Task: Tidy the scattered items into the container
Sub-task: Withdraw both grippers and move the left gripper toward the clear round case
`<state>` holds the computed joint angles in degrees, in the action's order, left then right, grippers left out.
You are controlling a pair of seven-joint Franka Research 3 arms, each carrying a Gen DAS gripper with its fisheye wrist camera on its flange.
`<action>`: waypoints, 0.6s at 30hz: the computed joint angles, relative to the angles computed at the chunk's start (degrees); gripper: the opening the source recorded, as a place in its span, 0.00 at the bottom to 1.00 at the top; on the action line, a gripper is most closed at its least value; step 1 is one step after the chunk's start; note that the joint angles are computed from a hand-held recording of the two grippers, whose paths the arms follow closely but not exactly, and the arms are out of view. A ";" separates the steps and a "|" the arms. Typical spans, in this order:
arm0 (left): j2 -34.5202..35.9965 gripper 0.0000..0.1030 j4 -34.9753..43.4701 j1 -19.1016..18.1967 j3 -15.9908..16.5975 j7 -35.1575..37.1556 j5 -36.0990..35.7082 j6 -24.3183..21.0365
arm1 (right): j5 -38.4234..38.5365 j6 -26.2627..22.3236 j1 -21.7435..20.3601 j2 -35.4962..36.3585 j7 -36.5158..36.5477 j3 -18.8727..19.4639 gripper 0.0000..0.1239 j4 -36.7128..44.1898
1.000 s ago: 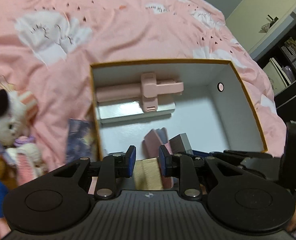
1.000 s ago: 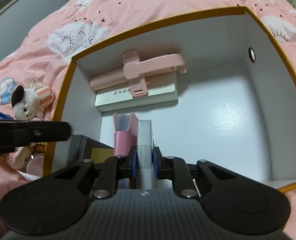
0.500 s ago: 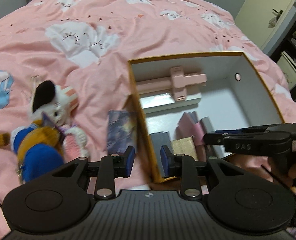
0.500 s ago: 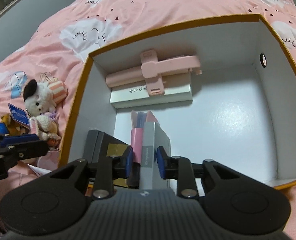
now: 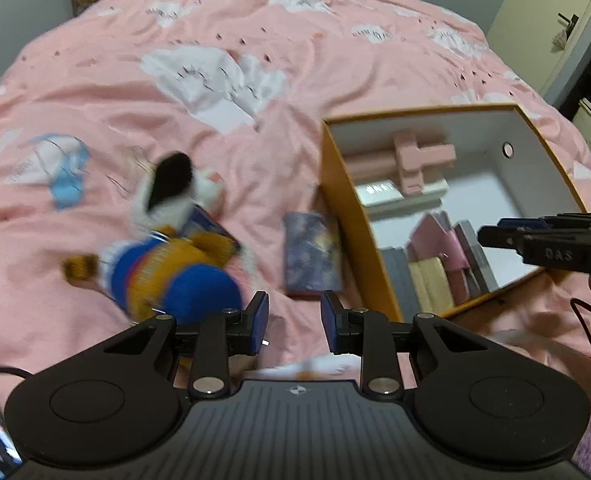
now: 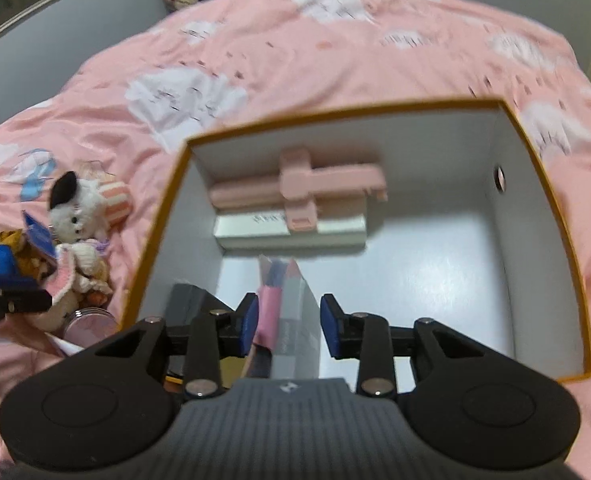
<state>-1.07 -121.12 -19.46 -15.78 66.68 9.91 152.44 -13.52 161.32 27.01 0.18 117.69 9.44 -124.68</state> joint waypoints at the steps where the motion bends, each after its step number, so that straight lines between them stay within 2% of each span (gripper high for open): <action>1: -0.65 0.32 -0.51 0.17 0.24 0.83 -0.67 0.55 | 2.30 0.94 0.14 0.06 -2.95 0.17 0.30 -0.10; 5: -3.28 0.32 -2.47 0.37 1.16 5.24 -4.18 2.70 | 11.04 3.02 1.11 0.76 -14.01 1.04 0.32 0.29; 7: -4.32 0.32 -3.12 0.03 1.47 8.92 -6.04 3.13 | 18.73 3.57 1.69 1.12 -22.71 1.80 0.32 0.69; 9: -4.88 0.32 -3.44 -0.09 1.17 10.62 -4.44 3.05 | 26.16 3.09 2.33 1.61 -31.45 2.60 0.32 1.62; 13: -4.65 0.32 -4.01 -1.54 1.09 18.54 -5.43 2.78 | 30.45 2.37 3.74 2.65 -39.15 3.19 0.30 3.31; 18: -4.10 0.32 -3.98 -1.33 0.09 22.38 0.98 0.62 | 33.33 -0.14 4.59 3.52 -46.43 3.55 0.26 5.11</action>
